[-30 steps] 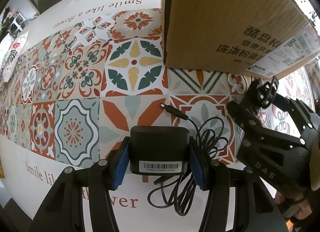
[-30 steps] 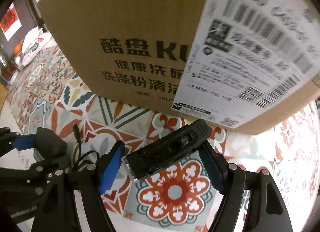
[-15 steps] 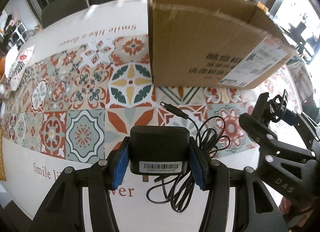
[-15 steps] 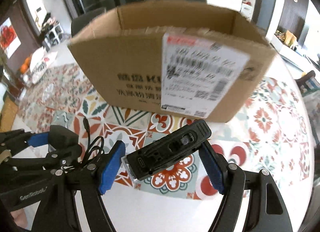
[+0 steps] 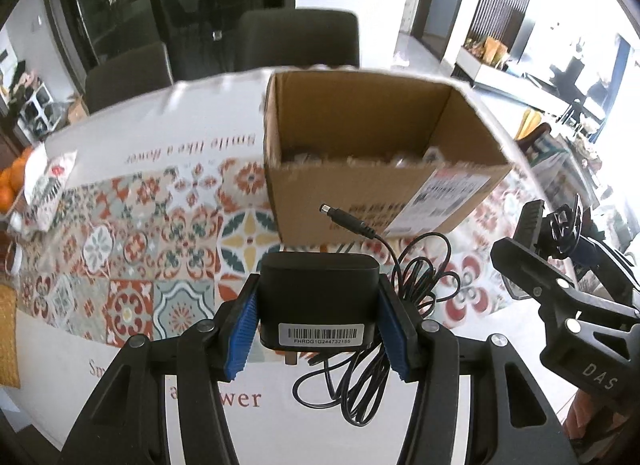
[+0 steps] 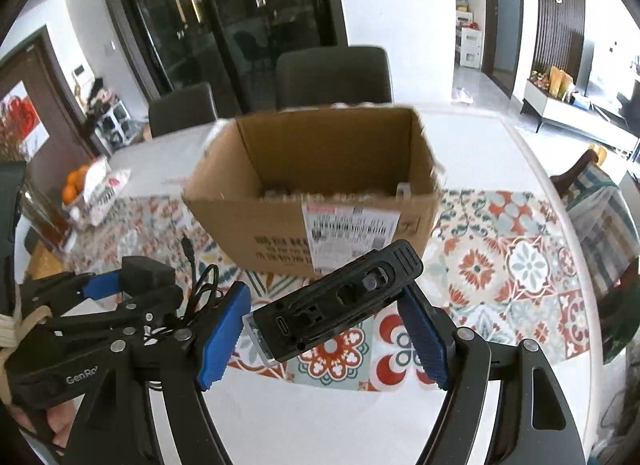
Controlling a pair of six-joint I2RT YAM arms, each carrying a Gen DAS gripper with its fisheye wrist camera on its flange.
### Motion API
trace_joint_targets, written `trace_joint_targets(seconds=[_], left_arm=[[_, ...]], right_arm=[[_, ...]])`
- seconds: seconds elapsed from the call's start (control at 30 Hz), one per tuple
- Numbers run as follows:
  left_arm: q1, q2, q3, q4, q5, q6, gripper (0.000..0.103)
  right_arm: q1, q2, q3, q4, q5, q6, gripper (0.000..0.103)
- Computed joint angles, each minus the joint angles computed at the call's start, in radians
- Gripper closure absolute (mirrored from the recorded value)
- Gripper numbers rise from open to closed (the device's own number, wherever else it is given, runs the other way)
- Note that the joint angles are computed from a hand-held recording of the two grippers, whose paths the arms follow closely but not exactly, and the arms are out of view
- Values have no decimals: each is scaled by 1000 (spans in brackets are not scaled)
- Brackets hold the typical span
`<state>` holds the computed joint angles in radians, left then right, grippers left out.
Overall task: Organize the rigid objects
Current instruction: 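Lift and carry the adapter and cube charger over the box with both tools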
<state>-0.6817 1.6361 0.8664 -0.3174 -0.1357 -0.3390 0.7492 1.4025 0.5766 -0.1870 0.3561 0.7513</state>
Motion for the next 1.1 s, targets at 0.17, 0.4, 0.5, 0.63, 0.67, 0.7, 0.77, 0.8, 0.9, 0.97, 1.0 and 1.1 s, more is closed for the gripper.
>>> trace_joint_targets(seconds=[0.17, 0.4, 0.5, 0.63, 0.67, 0.7, 0.77, 0.8, 0.9, 0.97, 1.0, 1.1], left_arm=[[-8, -51, 44, -31, -25, 12, 49], [-3, -52, 141, -67, -40, 42, 49], [3, -35, 188, -81, -42, 59, 49], [19, 10, 260, -95, -23, 75, 49], [22, 27, 284, -101, -18, 78, 49], [23, 40, 303, -108, -19, 79, 49], [26, 69, 345, -117, -20, 90, 49], [26, 88, 372, -128, -24, 93, 49], [30, 136, 442, -150, -23, 107, 49], [34, 173, 495, -177, -18, 111, 49], [36, 191, 520, -188, -17, 112, 49], [40, 242, 588, -215, -11, 117, 49]], right_arm=[[-3, -83, 27, -55, 25, -4, 28], [-34, -108, 100, -90, 45, -41, 28], [-52, -109, 135, -113, 61, -64, 28], [-81, -102, 168, -115, 62, -92, 28], [-87, -98, 178, -119, 62, -98, 28], [-97, -88, 193, -124, 61, -105, 28], [-117, -73, 217, -131, 54, -120, 28], [-128, -67, 225, -131, 49, -127, 28], [-172, -34, 261, -133, 22, -146, 28], [-197, -13, 280, -131, 4, -153, 28], [-209, -1, 289, -128, -5, -160, 28], [-245, 40, 322, -127, -27, -179, 28]])
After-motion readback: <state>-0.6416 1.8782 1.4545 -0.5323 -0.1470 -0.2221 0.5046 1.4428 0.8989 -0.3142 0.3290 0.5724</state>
